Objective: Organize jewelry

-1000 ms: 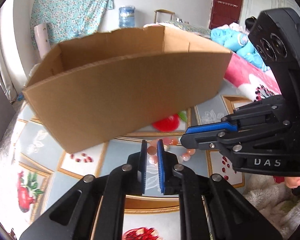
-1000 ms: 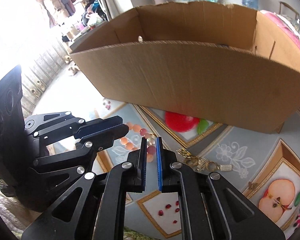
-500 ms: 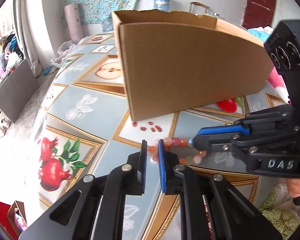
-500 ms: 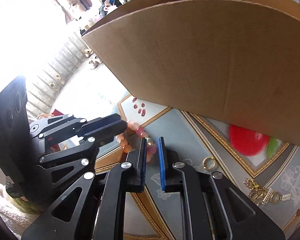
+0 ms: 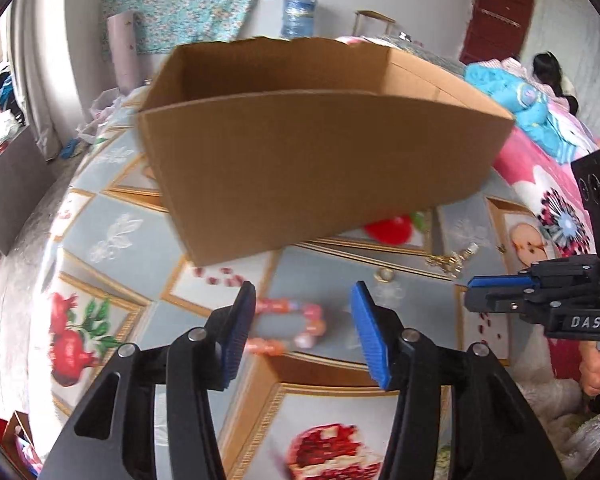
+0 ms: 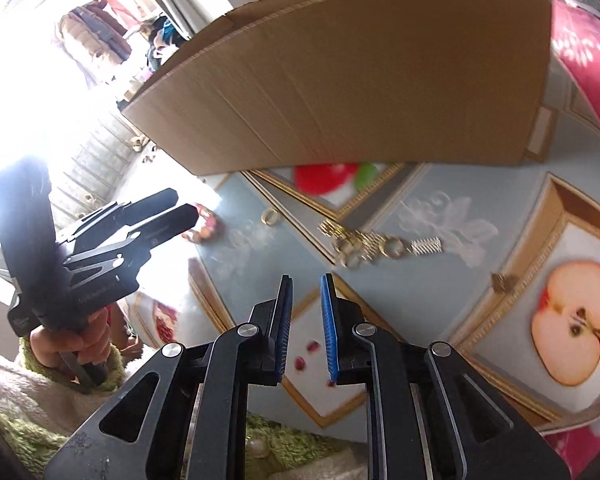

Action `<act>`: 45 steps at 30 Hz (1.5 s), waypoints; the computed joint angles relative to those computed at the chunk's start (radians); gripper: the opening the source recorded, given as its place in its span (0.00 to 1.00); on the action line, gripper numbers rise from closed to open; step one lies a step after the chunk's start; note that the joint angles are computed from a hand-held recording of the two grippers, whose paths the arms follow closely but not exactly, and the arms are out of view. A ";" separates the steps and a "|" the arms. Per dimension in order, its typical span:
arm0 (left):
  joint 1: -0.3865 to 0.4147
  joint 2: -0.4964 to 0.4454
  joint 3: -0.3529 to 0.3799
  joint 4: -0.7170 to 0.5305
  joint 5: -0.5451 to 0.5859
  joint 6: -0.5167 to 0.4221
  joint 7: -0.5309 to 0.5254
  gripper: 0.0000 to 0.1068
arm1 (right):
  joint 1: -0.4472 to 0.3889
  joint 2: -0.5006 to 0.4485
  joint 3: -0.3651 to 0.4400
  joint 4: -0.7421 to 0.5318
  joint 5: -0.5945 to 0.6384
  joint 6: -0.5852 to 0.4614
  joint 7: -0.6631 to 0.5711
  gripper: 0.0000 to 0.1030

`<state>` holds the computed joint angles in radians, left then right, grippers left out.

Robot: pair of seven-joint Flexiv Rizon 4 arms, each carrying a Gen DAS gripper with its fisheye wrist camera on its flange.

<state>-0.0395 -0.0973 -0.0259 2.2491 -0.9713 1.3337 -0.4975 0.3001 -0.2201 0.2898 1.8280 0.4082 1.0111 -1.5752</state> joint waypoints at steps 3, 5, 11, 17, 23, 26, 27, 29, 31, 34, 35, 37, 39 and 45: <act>-0.013 -0.009 -0.003 -0.001 0.074 -0.011 -0.053 0.47 | -0.003 -0.025 0.007 0.000 0.026 0.041 -0.009 0.14; -0.018 -0.015 -0.008 -0.003 0.104 -0.009 -0.076 0.47 | -0.003 -0.034 -0.001 -0.001 0.003 0.069 -0.011 0.14; -0.021 -0.045 -0.017 -0.017 0.217 0.018 -0.154 0.49 | 0.013 -0.083 -0.031 -0.018 -0.106 0.146 0.066 0.15; -0.009 -0.054 -0.024 -0.024 0.288 0.022 -0.215 0.51 | -0.046 -0.104 0.062 -0.045 -0.044 0.172 -0.021 0.15; 0.002 -0.058 -0.040 -0.017 0.297 0.035 -0.231 0.55 | -0.018 -0.133 0.058 -0.059 -0.052 0.153 -0.039 0.12; 0.006 -0.057 -0.052 -0.008 0.271 0.051 -0.210 0.60 | -0.043 -0.114 0.067 -0.051 -0.009 0.167 -0.028 0.15; 0.006 -0.058 -0.053 -0.007 0.267 0.052 -0.205 0.61 | -0.058 -0.101 0.075 -0.043 0.015 0.174 -0.043 0.15; 0.006 -0.058 -0.047 -0.008 0.278 0.047 -0.214 0.69 | -0.058 -0.070 0.063 -0.014 0.023 0.202 -0.033 0.20; 0.006 -0.059 -0.039 -0.011 0.297 0.034 -0.228 0.75 | -0.039 -0.033 0.006 0.053 -0.047 0.241 0.024 0.29; 0.000 -0.065 -0.010 -0.025 0.389 0.019 -0.294 0.84 | 0.034 0.006 -0.095 0.169 -0.261 0.311 0.214 0.43; 0.003 -0.066 -0.008 -0.029 0.403 0.009 -0.308 0.88 | 0.056 0.011 -0.130 0.198 -0.348 0.326 0.291 0.52; 0.006 -0.070 -0.005 -0.034 0.434 0.004 -0.331 0.91 | 0.068 0.005 -0.164 0.224 -0.456 0.348 0.373 0.55; 0.011 -0.068 -0.008 -0.035 0.444 0.001 -0.339 0.91 | 0.048 -0.002 -0.157 0.220 -0.495 0.345 0.392 0.63; 0.020 -0.066 -0.014 -0.034 0.455 -0.003 -0.343 0.91 | 0.004 0.016 -0.158 0.219 -0.581 0.367 0.422 0.78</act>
